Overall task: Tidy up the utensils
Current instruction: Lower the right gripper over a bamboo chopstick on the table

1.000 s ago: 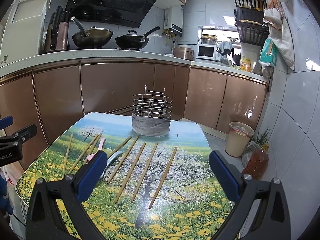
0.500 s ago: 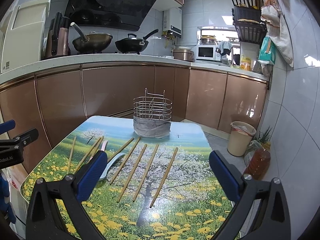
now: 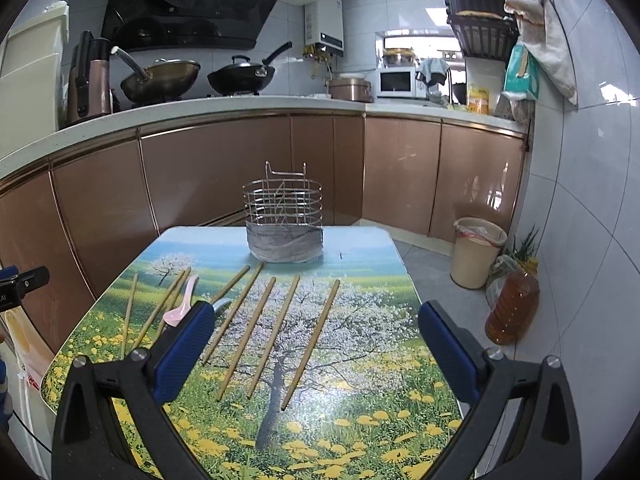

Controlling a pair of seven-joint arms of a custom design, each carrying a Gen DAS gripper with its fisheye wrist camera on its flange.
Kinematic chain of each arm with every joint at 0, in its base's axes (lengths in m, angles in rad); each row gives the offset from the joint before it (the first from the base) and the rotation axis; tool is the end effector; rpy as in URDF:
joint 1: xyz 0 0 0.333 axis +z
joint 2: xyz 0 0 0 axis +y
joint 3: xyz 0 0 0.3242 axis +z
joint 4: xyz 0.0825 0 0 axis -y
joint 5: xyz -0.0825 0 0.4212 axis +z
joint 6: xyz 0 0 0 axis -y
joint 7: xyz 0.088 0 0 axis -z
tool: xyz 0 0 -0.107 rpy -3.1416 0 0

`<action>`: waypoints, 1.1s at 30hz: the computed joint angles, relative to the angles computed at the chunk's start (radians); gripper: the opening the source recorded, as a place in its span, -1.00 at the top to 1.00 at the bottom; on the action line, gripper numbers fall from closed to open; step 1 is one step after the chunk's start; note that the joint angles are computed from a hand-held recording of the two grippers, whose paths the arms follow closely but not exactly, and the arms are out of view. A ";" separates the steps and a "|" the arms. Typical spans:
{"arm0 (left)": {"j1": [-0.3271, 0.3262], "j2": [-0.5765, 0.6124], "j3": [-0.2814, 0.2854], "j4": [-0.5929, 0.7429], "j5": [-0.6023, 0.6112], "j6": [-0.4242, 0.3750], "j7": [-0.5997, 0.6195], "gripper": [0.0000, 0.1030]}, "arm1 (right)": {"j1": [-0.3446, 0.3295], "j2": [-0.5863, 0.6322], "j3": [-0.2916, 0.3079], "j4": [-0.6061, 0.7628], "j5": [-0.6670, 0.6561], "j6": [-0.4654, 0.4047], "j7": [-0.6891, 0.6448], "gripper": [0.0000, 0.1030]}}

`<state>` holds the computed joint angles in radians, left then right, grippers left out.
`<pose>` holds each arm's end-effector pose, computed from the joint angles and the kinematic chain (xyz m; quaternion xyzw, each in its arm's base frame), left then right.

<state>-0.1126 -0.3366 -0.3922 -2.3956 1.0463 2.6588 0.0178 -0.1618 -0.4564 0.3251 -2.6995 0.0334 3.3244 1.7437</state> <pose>0.4327 -0.2761 0.4740 -0.6887 0.5622 -0.3093 0.3375 0.4449 0.0765 0.4795 -0.6106 0.6072 -0.3435 0.3749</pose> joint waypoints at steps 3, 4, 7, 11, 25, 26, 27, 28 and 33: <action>-0.006 0.032 0.024 0.014 -0.036 0.025 0.048 -0.99 | 0.016 0.025 -0.027 0.024 -0.011 -0.022 -0.010 -0.97; -0.008 0.048 0.033 0.025 -0.053 0.036 0.074 -0.98 | 0.025 0.033 -0.040 0.032 -0.018 -0.029 -0.015 -0.97; -0.013 0.096 0.055 0.062 -0.094 0.062 0.153 -0.87 | 0.053 0.064 -0.081 0.069 -0.040 -0.061 -0.027 -0.97; -0.036 0.182 0.104 0.125 -0.231 0.106 0.337 -0.70 | 0.147 0.122 -0.183 0.143 -0.064 -0.130 -0.048 -0.95; -0.054 0.589 0.178 0.585 -1.089 -0.149 1.193 0.03 | 0.401 0.464 -0.414 0.584 0.324 -0.569 -0.431 -0.05; -0.050 0.615 0.178 0.617 -1.111 -0.174 1.204 0.08 | 0.386 0.481 -0.404 0.605 0.332 -0.590 -0.438 -0.02; -0.049 0.648 0.181 0.657 -1.125 -0.204 1.207 0.14 | 0.372 0.509 -0.393 0.636 0.343 -0.619 -0.443 0.02; -0.048 0.672 0.184 0.687 -1.132 -0.224 1.208 0.18 | 0.358 0.536 -0.381 0.667 0.349 -0.648 -0.444 0.04; -0.054 0.757 0.196 0.792 -1.126 -0.295 1.212 0.19 | 0.299 0.622 -0.329 0.760 0.329 -0.716 -0.420 0.12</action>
